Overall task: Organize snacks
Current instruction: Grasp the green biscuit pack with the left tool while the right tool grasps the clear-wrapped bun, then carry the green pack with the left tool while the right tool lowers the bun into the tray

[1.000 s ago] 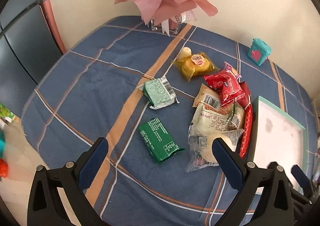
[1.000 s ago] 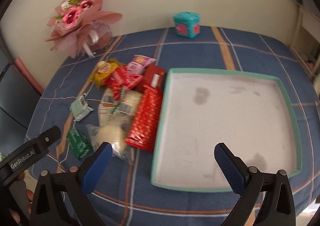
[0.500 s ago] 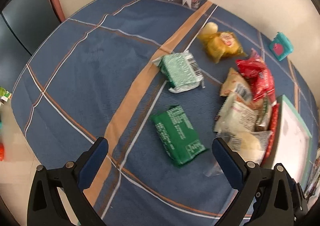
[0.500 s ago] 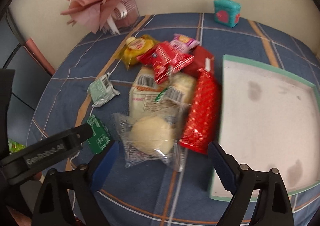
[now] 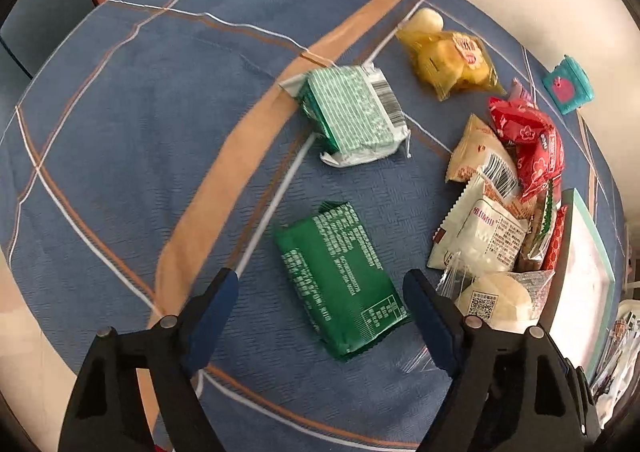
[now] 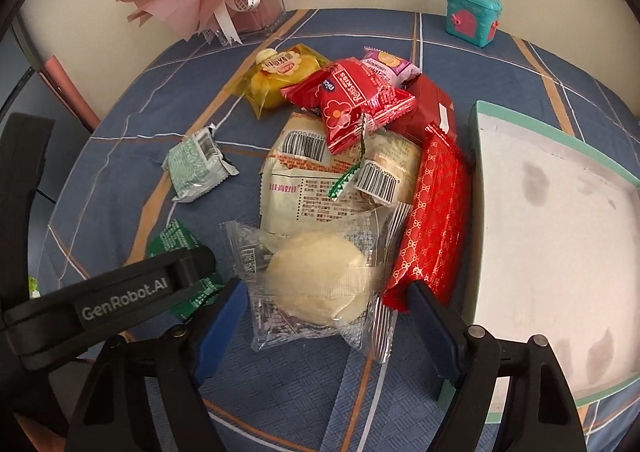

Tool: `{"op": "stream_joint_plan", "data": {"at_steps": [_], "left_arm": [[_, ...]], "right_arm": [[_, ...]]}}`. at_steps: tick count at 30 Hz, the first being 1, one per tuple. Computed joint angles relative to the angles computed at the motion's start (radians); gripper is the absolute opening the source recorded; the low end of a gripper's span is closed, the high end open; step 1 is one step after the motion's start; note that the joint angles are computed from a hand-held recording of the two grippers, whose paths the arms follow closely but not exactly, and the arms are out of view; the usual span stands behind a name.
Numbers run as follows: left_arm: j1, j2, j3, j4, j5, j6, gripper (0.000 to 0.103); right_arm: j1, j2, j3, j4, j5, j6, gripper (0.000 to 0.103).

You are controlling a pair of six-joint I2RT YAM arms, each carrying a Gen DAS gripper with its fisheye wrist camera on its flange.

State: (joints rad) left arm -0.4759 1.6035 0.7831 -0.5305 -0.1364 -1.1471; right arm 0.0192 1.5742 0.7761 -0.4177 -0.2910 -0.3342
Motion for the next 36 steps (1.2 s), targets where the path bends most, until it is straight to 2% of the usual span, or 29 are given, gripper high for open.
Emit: {"op": "stream_joint_plan", "data": {"at_steps": [7, 12, 18, 19, 22, 27, 31, 36], "left_arm": [[0.012, 0.102, 0.014, 0.101, 0.008, 0.023, 0.059], [0.001, 0.132, 0.054, 0.097, 0.010, 0.001, 0.043], [-0.015, 0.104, 0.015, 0.127, 0.000, -0.023, 0.042], [-0.027, 0.049, 0.000, 0.079, -0.005, -0.037, 0.042], [-0.046, 0.031, 0.014, 0.048, -0.019, -0.059, 0.042], [-0.098, -0.087, 0.000, -0.052, -0.050, -0.126, 0.042], [-0.144, -0.220, 0.009, -0.182, -0.087, -0.181, 0.042], [-0.166, -0.291, 0.044, -0.263, -0.128, -0.217, 0.042]], "right_arm": [[0.009, -0.019, -0.011, 0.006, 0.008, -0.020, 0.072], [0.008, -0.030, -0.015, 0.004, 0.006, -0.041, 0.058], [-0.022, -0.047, -0.004, -0.035, -0.033, -0.074, 0.048], [-0.026, -0.052, -0.002, -0.042, -0.042, -0.078, 0.048], [-0.036, -0.045, 0.011, -0.070, -0.061, -0.088, 0.047], [-0.067, -0.039, 0.033, -0.111, -0.101, -0.090, 0.046], [-0.103, -0.043, 0.068, -0.170, -0.155, -0.105, 0.045], [-0.153, -0.053, 0.122, -0.272, -0.229, -0.123, 0.045]]}}
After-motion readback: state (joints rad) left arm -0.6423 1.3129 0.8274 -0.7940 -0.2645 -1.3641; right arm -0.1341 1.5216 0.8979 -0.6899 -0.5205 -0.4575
